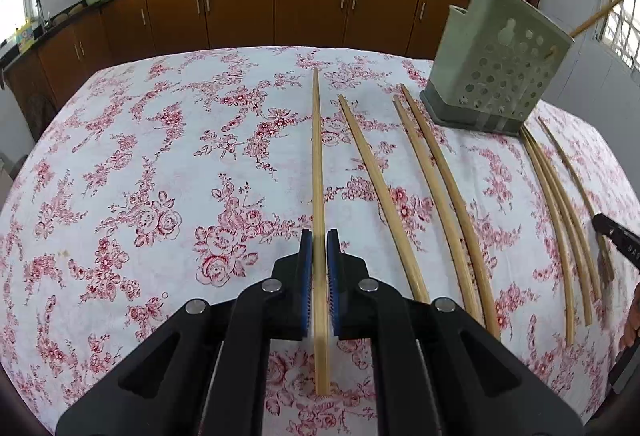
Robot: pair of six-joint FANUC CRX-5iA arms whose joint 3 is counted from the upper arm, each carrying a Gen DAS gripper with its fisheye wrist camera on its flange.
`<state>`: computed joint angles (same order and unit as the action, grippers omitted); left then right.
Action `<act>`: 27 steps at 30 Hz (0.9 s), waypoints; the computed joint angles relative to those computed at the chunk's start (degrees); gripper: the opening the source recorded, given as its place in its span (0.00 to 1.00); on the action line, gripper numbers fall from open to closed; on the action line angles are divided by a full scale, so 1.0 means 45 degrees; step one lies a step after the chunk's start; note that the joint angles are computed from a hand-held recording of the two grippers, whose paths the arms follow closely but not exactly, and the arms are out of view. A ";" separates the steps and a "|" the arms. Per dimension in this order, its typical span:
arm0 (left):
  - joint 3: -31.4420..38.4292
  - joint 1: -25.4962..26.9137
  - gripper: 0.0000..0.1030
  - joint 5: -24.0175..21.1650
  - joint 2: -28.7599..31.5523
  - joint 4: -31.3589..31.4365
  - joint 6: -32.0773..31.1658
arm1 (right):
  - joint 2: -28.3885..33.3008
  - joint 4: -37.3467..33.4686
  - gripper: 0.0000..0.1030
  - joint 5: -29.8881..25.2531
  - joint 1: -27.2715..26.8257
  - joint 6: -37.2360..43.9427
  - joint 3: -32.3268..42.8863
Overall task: Organize utensils
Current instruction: 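Lift both held chopsticks upright and carry them over the green holder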
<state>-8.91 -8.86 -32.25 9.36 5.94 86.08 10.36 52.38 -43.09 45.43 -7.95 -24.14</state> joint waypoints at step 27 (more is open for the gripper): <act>-0.1199 0.0468 0.07 0.0764 -0.1969 0.0894 -0.1115 | -0.2215 0.2686 0.08 -0.0702 0.0618 -0.2572 -0.1922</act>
<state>-14.30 -6.75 -28.81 0.50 9.96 81.06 0.39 64.47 -46.24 48.22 -19.52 -32.80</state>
